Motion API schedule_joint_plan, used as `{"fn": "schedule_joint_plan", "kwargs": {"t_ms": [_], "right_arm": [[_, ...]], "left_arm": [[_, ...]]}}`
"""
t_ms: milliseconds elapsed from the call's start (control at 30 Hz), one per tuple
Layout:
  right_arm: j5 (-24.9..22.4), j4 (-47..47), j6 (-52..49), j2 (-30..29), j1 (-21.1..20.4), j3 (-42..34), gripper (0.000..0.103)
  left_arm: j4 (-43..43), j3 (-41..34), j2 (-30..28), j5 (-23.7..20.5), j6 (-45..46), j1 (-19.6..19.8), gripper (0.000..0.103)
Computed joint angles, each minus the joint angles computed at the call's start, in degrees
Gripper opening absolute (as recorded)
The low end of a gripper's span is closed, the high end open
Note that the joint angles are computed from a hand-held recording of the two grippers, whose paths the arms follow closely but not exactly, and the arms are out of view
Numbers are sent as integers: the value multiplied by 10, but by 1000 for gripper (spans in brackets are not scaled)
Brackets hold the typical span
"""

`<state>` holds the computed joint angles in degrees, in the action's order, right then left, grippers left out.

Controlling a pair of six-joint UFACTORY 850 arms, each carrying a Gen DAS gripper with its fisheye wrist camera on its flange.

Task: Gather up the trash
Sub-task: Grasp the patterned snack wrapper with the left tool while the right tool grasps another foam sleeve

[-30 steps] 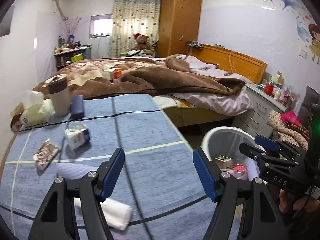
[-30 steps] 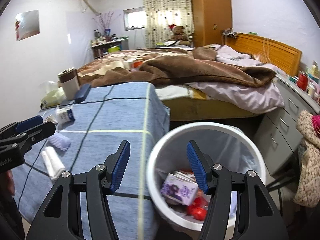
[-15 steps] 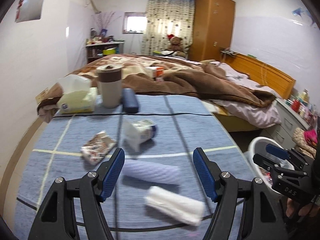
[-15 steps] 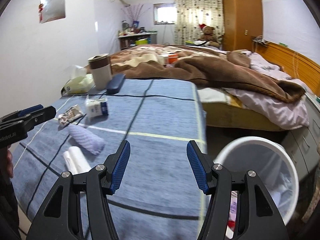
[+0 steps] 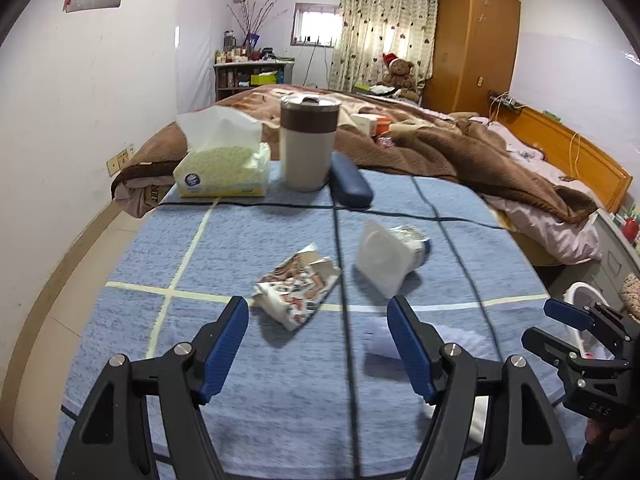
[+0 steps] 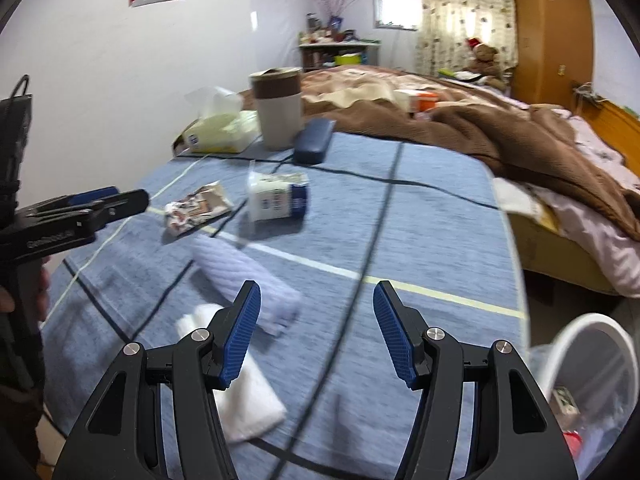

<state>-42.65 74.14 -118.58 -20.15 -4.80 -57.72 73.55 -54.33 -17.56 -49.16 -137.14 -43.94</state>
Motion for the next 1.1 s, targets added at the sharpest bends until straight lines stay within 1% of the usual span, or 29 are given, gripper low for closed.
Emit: {"fn": "schedule_joint_plan", "kwargs": {"t_ms": [67,167,267,367,500,600,700,867,1000,1100], "right_arm": [[-4,-19,19,-7,9,-6,60],[2,-30,24,-12,25,-8,60],[15,-40,28,-16,39,-6,60],[10,-72,54,-26,47,-16,60],[22,-96,67,-31,60,-19,60],[16,-115,78,-34,61,-23,60],[2,-148,106,-42,59,-35,60],[-12,-168,137,-48,55,-42,60],[-15,-177,140,-49,55,-43,55],[-12,-176,139,-47,54,-41,51]], "left_arm": [[6,8,2,14,2,9,74],[16,19,5,38,2,26,75],[18,24,5,52,11,38,75],[24,28,5,68,22,52,77],[35,29,0,97,29,73,77],[40,26,-6,123,44,88,78],[35,19,-15,125,58,95,78],[36,13,-27,153,77,109,78],[31,8,-35,170,89,120,78],[40,10,-37,180,78,126,78]]}}
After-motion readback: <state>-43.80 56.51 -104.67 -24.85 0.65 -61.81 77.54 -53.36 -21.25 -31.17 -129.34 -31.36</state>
